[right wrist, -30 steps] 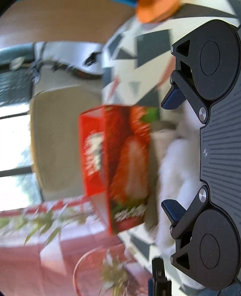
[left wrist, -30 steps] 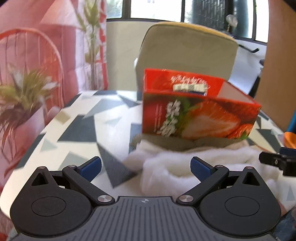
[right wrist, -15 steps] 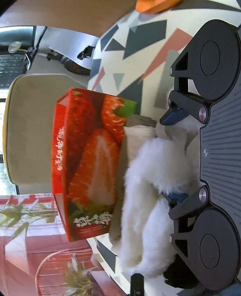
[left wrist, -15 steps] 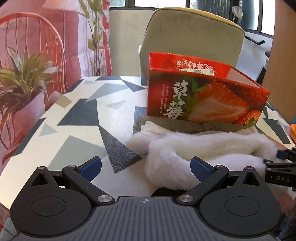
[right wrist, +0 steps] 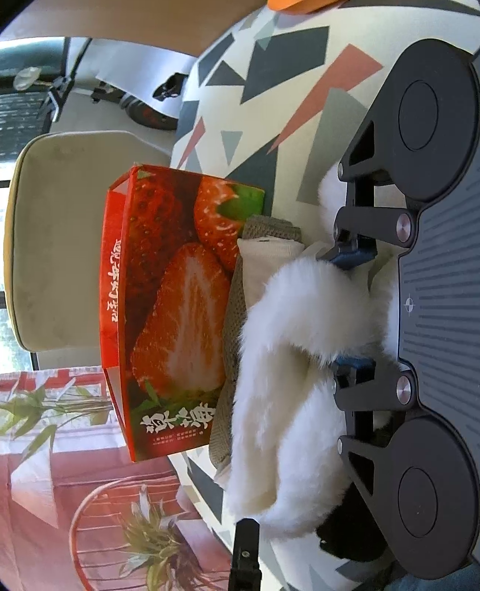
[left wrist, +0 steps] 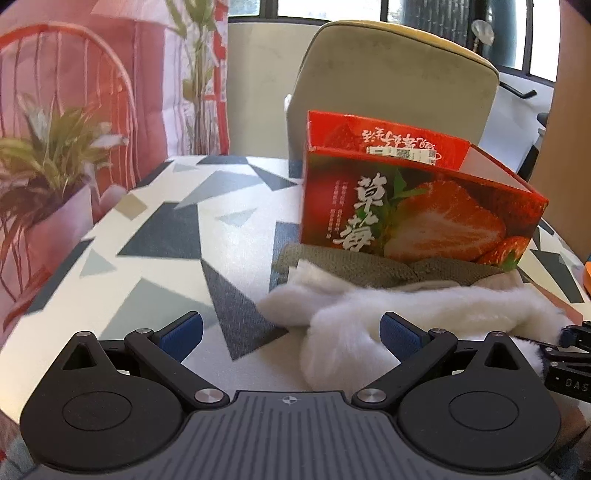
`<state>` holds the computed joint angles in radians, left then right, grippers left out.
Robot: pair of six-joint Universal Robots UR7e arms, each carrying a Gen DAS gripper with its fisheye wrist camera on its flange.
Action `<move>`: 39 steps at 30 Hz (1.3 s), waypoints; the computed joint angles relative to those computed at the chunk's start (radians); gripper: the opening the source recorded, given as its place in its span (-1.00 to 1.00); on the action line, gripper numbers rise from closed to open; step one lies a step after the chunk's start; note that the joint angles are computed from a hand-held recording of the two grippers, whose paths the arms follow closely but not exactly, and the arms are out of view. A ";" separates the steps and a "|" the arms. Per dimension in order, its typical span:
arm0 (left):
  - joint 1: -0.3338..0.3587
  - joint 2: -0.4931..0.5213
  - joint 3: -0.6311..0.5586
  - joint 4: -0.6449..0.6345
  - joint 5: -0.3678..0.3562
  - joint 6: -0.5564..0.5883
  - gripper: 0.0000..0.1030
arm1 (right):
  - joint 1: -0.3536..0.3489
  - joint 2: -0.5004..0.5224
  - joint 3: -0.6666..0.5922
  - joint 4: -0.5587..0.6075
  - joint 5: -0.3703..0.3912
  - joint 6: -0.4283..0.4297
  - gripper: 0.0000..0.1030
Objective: Organize soft objects
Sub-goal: 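Close both tools on the white fluffy item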
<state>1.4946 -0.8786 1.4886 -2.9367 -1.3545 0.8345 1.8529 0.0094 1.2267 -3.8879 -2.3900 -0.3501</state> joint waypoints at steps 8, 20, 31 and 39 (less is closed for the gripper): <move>-0.020 0.028 -0.033 0.145 0.078 0.034 0.50 | 0.000 -0.007 0.011 -0.006 0.008 0.008 -0.26; 0.031 0.073 -0.169 0.349 0.001 -0.123 -0.22 | -0.013 -0.041 0.066 -0.025 0.040 0.134 -0.29; 0.038 0.001 -0.026 0.108 -0.147 -0.023 -0.73 | -0.002 -0.044 0.083 -0.113 0.098 0.080 -0.75; 0.045 -0.033 0.029 0.023 -0.298 -0.002 -0.73 | 0.010 -0.035 0.078 -0.227 0.115 0.040 -0.75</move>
